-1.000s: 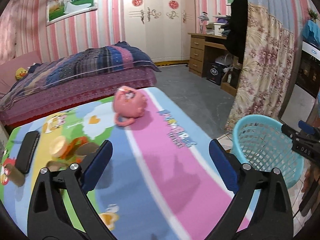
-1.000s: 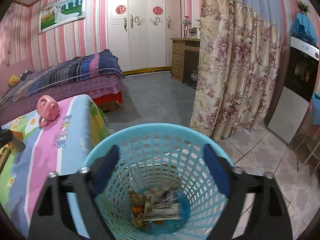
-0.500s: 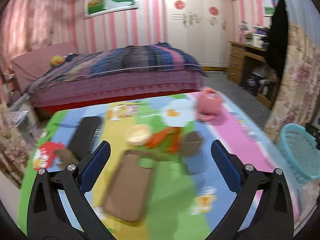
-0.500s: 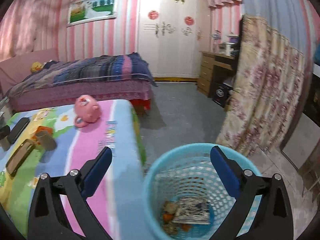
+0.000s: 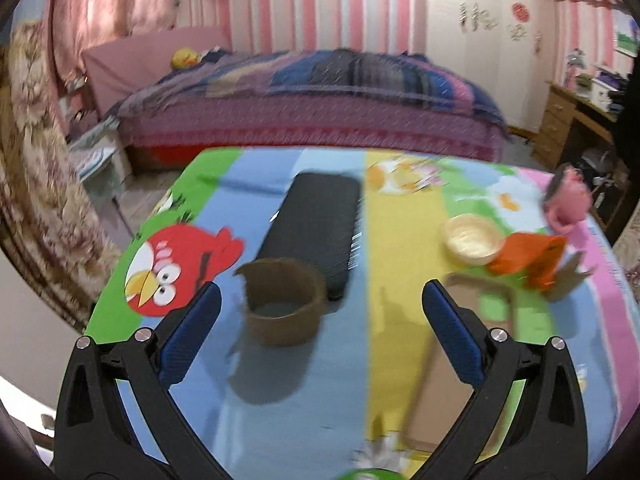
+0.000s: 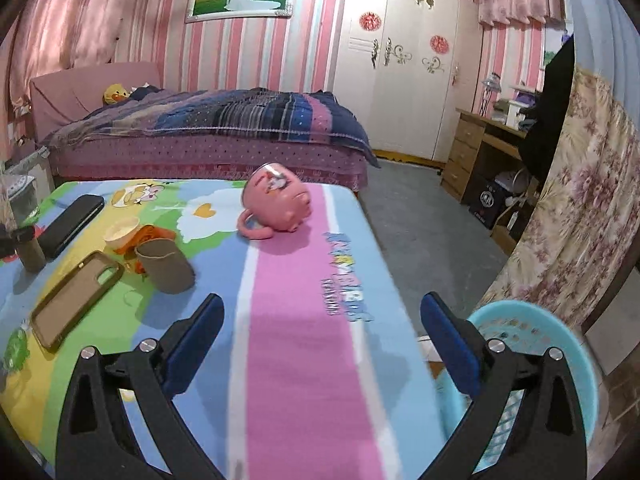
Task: Collect trash
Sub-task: 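Grasp a brown cardboard tube with the left tool while the right tool grasps another tube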
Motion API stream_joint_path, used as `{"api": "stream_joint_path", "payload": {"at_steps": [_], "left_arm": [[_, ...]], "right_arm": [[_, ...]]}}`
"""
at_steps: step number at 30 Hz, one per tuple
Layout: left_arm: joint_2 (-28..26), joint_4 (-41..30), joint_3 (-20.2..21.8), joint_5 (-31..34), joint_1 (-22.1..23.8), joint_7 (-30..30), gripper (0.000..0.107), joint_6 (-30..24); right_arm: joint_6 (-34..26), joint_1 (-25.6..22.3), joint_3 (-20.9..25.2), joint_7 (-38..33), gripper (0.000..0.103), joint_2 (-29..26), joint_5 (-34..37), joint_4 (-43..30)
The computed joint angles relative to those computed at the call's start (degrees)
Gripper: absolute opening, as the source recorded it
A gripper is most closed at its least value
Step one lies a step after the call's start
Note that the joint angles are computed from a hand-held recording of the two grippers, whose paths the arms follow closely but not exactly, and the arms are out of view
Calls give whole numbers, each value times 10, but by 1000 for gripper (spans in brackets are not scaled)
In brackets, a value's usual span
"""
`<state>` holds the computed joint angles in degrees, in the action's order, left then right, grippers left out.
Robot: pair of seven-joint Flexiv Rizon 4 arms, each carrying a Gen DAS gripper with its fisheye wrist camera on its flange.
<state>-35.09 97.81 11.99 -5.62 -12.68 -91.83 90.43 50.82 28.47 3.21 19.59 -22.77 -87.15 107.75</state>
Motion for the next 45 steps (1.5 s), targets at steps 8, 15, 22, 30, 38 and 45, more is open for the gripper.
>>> {"api": "stream_joint_path", "payload": {"at_steps": [8, 15, 22, 30, 38, 45], "left_arm": [[-26, -19, -51, -22, 61, 15, 97, -34], [-30, -17, -133, -41, 120, 79, 52, -33], [-5, 2, -114, -47, 102, 86, 48, -7], [-2, -7, -125, -60, 100, 100, 48, 0], [-3, -15, -109, -55, 81, 107, 48, 4], [0, -14, -124, -64, 87, 110, 48, 5]], "right_arm": [[19, 22, -9, -16, 97, -50, 32, -51], [24, 52, -24, -60, 97, -75, 60, -80], [59, 56, -36, -67, 97, -94, 76, -97], [109, 61, -56, -122, 97, -146, 127, -169], [146, 79, -81, -234, 91, -203, 224, -237], [202, 103, -120, -263, 51, -194, 249, -215]]}}
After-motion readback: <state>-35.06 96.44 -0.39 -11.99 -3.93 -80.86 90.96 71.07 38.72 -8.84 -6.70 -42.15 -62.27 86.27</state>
